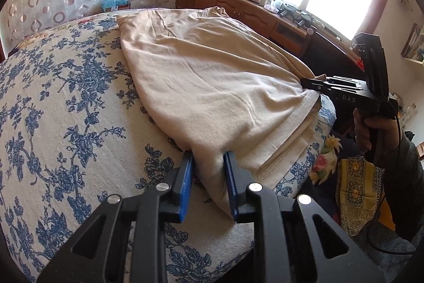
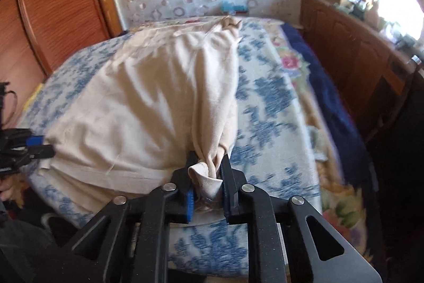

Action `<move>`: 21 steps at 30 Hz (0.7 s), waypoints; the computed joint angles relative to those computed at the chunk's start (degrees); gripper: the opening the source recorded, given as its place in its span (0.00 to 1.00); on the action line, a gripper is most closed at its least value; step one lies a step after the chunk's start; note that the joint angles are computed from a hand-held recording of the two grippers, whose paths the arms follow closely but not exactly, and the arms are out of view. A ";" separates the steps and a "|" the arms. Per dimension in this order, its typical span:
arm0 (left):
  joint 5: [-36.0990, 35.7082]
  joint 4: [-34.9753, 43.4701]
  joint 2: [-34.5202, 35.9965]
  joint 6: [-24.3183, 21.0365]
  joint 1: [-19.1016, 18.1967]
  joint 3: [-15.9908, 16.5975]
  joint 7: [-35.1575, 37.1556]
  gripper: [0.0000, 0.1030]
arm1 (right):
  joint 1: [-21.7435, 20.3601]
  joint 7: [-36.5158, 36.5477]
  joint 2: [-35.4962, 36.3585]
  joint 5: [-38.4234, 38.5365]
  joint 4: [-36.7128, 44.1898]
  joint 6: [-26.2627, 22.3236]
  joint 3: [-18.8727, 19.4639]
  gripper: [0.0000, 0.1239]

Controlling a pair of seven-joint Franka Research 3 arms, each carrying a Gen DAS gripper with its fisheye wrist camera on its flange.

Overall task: Fold small clothes
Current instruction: 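Grasp the shirt end with the left gripper while the right gripper grasps it too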

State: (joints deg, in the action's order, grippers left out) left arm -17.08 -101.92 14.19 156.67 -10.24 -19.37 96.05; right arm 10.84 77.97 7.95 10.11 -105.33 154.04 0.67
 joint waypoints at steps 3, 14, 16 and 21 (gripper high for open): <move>-0.45 -0.10 -0.07 -0.12 0.22 -0.16 0.36 0.20 | 0.28 3.96 0.49 -2.71 0.25 -0.29 -0.92 0.36; 0.76 -0.04 -0.05 -0.14 -0.16 0.15 0.04 0.20 | -1.39 -1.56 -0.95 4.85 0.29 -6.10 0.36 0.32; 0.66 -0.05 -0.06 -0.17 -0.05 -0.04 0.60 0.16 | -2.00 -5.63 -1.03 9.35 0.57 -7.29 1.01 0.18; -1.54 -1.06 -1.07 2.84 0.61 -1.10 3.57 0.04 | -2.04 -10.76 -2.87 15.84 -1.73 -4.33 1.47 0.07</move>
State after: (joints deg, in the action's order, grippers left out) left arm -18.62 -102.98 13.12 159.51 -9.63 -20.48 99.62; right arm 8.80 67.21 5.08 25.95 -107.05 149.71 2.14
